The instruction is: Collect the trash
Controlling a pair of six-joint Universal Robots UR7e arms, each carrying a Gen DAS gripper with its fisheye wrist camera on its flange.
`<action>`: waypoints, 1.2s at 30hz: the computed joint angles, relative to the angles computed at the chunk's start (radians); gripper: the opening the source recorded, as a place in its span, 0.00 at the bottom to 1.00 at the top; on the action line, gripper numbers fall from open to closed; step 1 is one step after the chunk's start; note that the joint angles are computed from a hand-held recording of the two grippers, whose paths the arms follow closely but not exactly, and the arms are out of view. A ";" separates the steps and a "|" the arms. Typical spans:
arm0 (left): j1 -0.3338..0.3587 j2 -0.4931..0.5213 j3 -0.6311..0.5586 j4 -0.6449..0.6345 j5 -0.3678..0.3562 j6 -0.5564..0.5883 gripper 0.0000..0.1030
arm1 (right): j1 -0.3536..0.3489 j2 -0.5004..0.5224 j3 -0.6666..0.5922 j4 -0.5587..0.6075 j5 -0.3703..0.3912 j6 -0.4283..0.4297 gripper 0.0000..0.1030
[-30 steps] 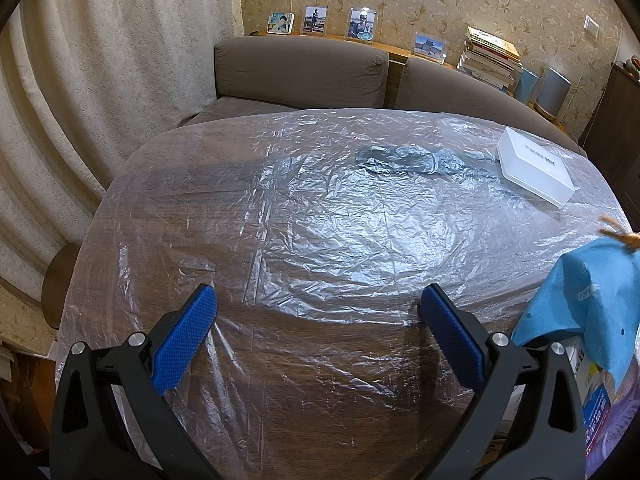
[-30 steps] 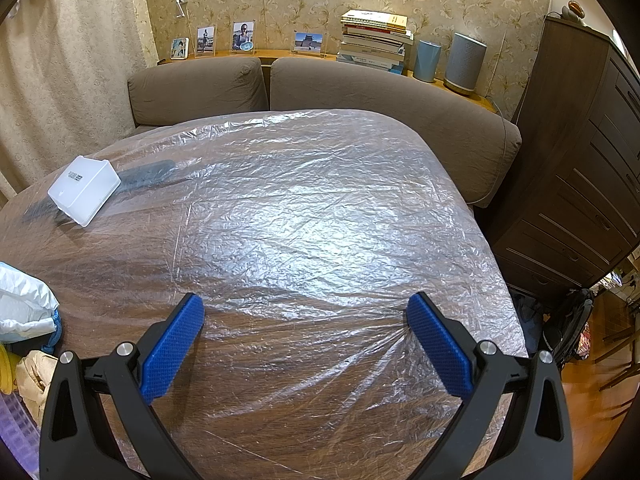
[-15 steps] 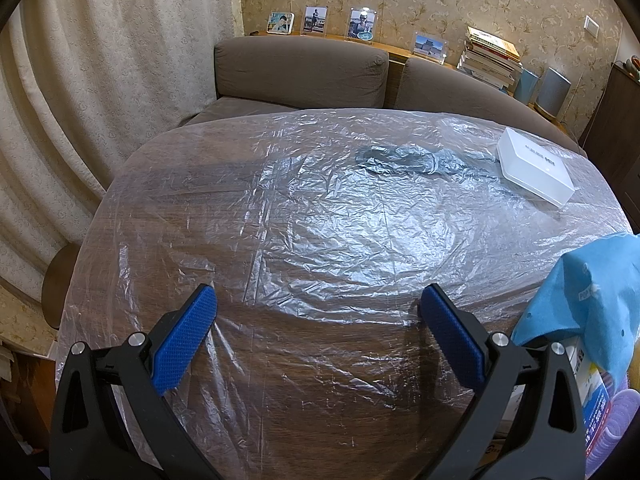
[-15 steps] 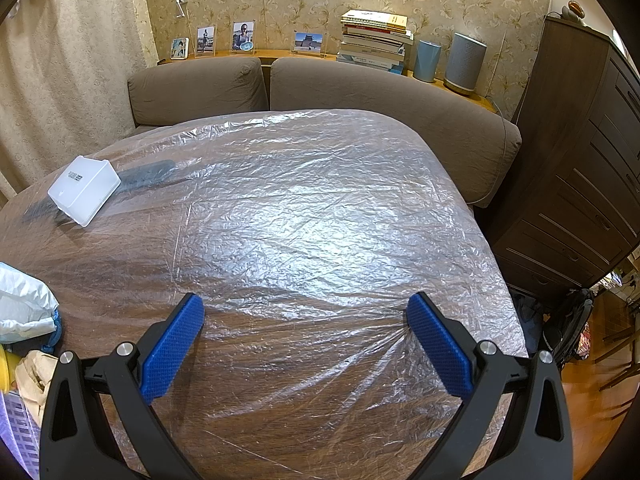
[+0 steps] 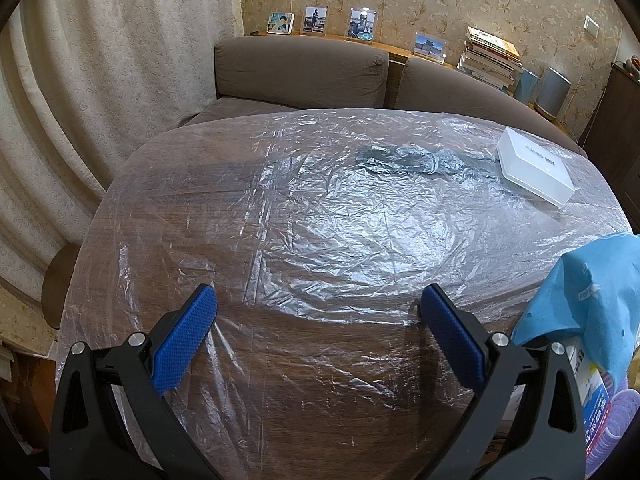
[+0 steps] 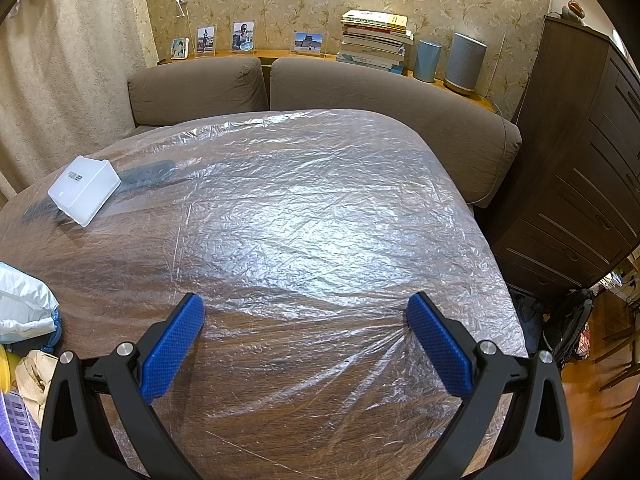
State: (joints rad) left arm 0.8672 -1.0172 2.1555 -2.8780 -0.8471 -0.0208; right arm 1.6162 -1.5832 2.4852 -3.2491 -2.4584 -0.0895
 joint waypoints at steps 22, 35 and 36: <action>-0.085 -0.205 0.020 0.031 -0.193 0.281 0.99 | 0.240 -0.372 0.029 0.395 0.020 0.307 0.96; -0.183 -0.012 -0.115 0.411 -0.353 0.491 0.99 | 0.428 -0.326 0.117 0.633 0.100 0.727 0.96; -0.174 0.013 -0.137 0.426 -0.351 0.485 0.99 | 0.413 -0.322 0.126 0.617 0.112 0.736 0.96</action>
